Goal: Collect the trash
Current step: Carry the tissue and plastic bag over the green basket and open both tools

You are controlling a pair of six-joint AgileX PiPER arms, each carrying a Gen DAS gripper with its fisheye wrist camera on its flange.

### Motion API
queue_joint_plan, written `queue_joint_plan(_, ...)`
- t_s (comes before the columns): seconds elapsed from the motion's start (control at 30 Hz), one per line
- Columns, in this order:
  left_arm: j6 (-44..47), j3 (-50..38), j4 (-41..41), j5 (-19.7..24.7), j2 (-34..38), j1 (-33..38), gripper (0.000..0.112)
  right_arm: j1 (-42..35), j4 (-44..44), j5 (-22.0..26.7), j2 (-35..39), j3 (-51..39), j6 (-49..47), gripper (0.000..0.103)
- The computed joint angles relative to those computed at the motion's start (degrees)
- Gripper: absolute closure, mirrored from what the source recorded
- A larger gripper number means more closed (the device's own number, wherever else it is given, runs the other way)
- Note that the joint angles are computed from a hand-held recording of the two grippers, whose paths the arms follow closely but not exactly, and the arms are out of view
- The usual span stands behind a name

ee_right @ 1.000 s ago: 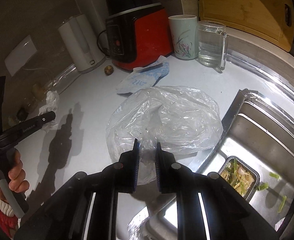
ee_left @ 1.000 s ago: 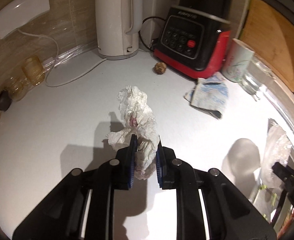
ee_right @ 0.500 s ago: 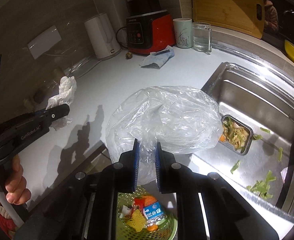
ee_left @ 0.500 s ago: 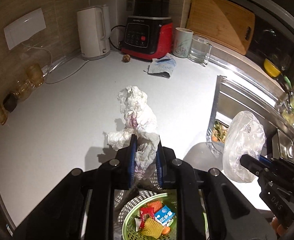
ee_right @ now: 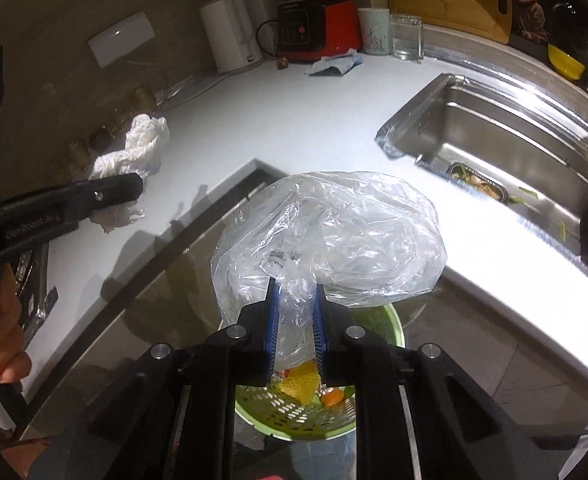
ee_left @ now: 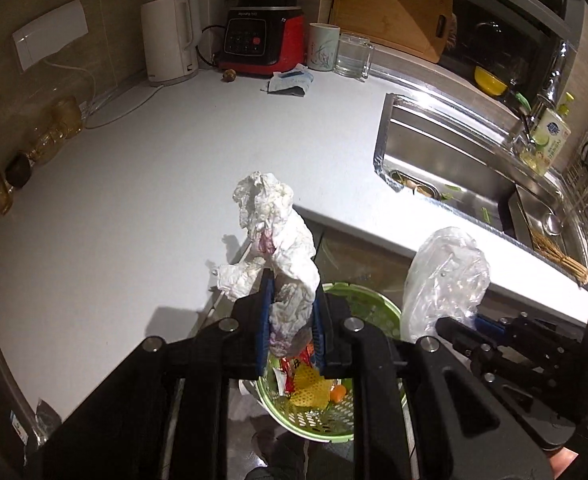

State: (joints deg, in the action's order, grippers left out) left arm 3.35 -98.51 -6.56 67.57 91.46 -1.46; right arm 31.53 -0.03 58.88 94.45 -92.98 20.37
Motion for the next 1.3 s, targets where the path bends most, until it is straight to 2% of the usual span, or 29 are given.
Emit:
queue_joint_plan(0.13, 3.81, 8.39, -2.83, -0.50, -4.51, 2.78, 0.095, 2.16, 0.75, -3.99, 0.07, 8.12, 1.62, 0.086)
queue_joint_plan(0.33, 6.69, 15.16, -3.17, -1.14, -8.64, 4.91, 0.095, 2.90, 3.29, -9.90, 6.26, 14.48, 1.00, 0.083)
queue_joint_plan(0.43, 7.77, 16.44, -3.37, -0.94, -9.48, 5.48, 0.095, 3.01, 4.74, -11.21, 10.89, 15.28, 0.15, 0.065)
queue_joint_plan(0.47, 8.02, 16.44, -3.51, -0.84, -9.42, 5.61, 0.095, 3.10, 4.66, -11.35, 12.11, 15.25, 0.35, 0.056)
queue_joint_plan(0.57, 8.99, 17.31, -3.73, -0.96, -9.46, 5.61, 0.095, 3.25, 4.55, -12.16, 12.94, 16.18, 1.18, 0.047)
queue_joint_plan(0.7, 10.21, 19.25, -4.21, -2.05, -8.69, 4.17, 0.095, 3.70, 1.55, -12.80, 8.18, 18.94, 4.78, 0.024)
queue_joint_plan(0.77, 10.80, 20.54, -3.77, -3.35, -7.80, 2.32, 0.095, 3.70, -1.27, -12.01, 5.12, 19.80, 7.14, 0.019)
queue_joint_plan(0.93, 12.36, 21.96, -4.84, -5.79, -3.10, -1.91, 0.095, 2.97, -6.93, -8.70, -4.68, 23.03, 11.91, 0.013)
queue_joint_plan(1.03, 13.08, 22.71, -5.05, -7.58, 0.82, -4.36, 0.095, 2.01, -9.59, -4.26, -9.26, 23.32, 13.73, 0.009)
queue_joint_plan(1.2, 12.73, 22.69, -4.50, -9.59, 9.70, -7.66, 0.094, -2.27, -7.47, -1.01, -14.04, 24.36, 12.89, 0.009)
queue_joint_plan(1.27, 12.19, 21.68, -3.40, -9.25, 13.61, -9.09, 0.085, -3.48, -6.86, -1.53, -13.90, 24.74, 12.82, 0.009)
queue_joint_plan(1.3, 12.00, 21.42, -2.82, -9.25, 15.25, -9.70, 0.073, -4.02, -6.39, -1.36, -13.69, 24.74, 12.49, 0.009)
